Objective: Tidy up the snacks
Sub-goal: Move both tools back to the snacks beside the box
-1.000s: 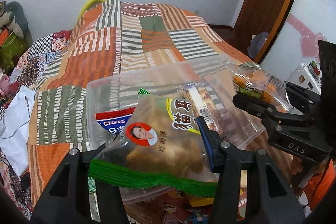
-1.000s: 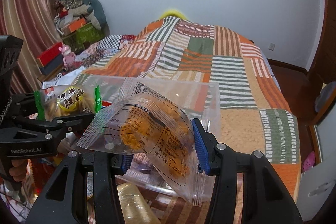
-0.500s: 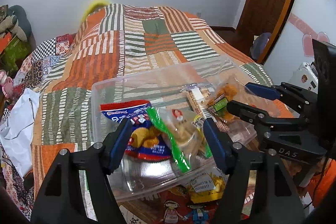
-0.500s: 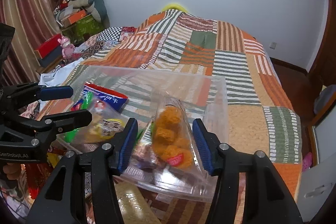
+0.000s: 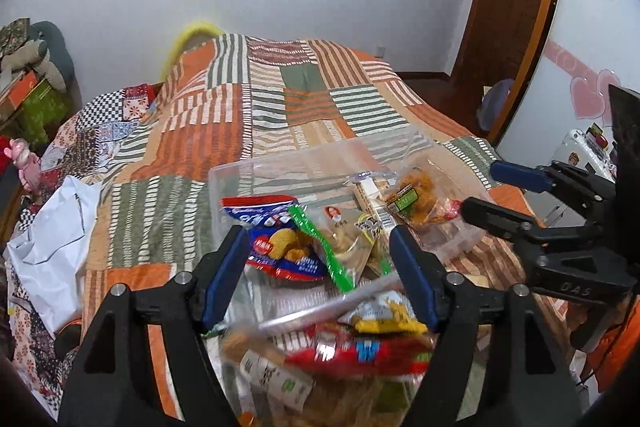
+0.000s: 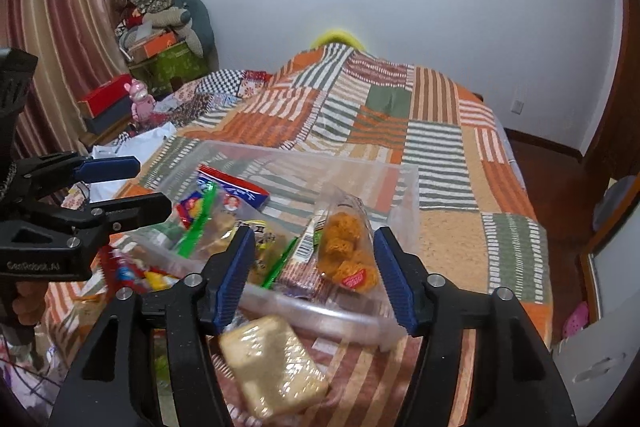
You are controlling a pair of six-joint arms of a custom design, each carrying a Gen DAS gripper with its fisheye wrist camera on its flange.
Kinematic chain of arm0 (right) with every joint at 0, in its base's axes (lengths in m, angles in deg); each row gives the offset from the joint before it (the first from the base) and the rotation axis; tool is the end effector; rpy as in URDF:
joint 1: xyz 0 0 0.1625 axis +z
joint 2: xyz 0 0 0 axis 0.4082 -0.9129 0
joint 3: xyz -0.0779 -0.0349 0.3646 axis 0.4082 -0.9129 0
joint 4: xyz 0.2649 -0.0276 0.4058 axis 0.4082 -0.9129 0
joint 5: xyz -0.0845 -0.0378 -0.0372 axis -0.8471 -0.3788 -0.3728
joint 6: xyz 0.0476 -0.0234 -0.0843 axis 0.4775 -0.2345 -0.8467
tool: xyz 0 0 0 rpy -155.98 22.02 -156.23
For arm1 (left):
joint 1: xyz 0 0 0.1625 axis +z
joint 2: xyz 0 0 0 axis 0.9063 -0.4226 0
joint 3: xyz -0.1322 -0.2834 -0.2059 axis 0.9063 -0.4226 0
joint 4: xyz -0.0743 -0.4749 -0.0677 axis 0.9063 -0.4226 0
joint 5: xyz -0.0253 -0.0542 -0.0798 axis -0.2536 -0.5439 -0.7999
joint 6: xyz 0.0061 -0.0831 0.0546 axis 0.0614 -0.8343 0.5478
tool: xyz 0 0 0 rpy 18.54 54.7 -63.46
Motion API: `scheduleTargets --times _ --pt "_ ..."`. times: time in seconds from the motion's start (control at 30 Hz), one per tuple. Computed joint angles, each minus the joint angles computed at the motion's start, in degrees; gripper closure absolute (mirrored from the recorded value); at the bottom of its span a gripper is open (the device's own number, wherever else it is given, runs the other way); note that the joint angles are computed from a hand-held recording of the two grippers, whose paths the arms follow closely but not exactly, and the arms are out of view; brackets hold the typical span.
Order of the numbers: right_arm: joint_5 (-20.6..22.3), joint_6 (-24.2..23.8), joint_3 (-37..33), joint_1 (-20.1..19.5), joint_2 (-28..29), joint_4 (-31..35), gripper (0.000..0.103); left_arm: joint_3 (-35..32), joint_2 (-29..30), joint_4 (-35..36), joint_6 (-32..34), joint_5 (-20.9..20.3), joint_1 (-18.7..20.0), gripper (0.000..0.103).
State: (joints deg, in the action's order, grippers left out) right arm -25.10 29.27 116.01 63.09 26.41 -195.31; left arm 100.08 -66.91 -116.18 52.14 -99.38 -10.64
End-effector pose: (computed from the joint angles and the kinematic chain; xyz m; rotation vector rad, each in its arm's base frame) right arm 0.0920 -0.8111 0.2361 1.3300 -2.4333 0.6428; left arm -0.2759 -0.7563 0.0621 0.2176 2.2272 -0.9928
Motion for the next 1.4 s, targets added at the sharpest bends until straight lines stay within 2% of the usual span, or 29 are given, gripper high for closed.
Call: scheduleTargets --times 0.27,0.37,0.67,0.77,0.97,1.1,1.27,1.33,1.4 --pt "1.8 -2.2 6.3 -0.9 -5.4 -2.0 0.040 8.9 -5.4 -2.2 -3.6 3.2 -2.0 0.024" --pt "2.3 -2.6 8.1 -1.5 -6.9 -2.2 0.040 12.0 -7.5 -1.4 -6.1 3.4 -2.3 0.024" --pt "2.8 -2.5 12.7 -2.9 -10.2 -3.5 0.040 21.6 -12.3 4.0 -15.1 8.2 -3.8 0.024" --pt "2.5 -2.7 13.9 -3.3 -11.0 -4.2 0.040 24.8 -14.2 8.0 -21.3 7.2 -3.6 0.024" --pt "2.2 -1.4 15.3 -4.4 -11.9 -4.3 0.038 28.4 -15.5 10.1 -29.4 3.7 -2.7 0.024" --pt "1.4 -0.8 15.6 -5.0 -11.6 -5.3 0.038 29.4 -14.9 7.3 -30.5 1.3 -1.9 0.023" --pt "-0.6 1.7 13.0 -5.5 -9.3 -2.3 0.038 28.6 -12.5 1.6 -29.0 -0.3 -1.1 0.018" --pt "-1.2 2.7 12.0 -5.6 -8.5 -0.6 0.038 27.5 -11.7 3.1 -29.8 -0.8 -0.6 0.016" --pt "-2.0 3.0 11.0 -5.5 -7.6 0.7 0.038 26.7 -10.7 4.3 -29.2 0.9 -0.7 0.016"
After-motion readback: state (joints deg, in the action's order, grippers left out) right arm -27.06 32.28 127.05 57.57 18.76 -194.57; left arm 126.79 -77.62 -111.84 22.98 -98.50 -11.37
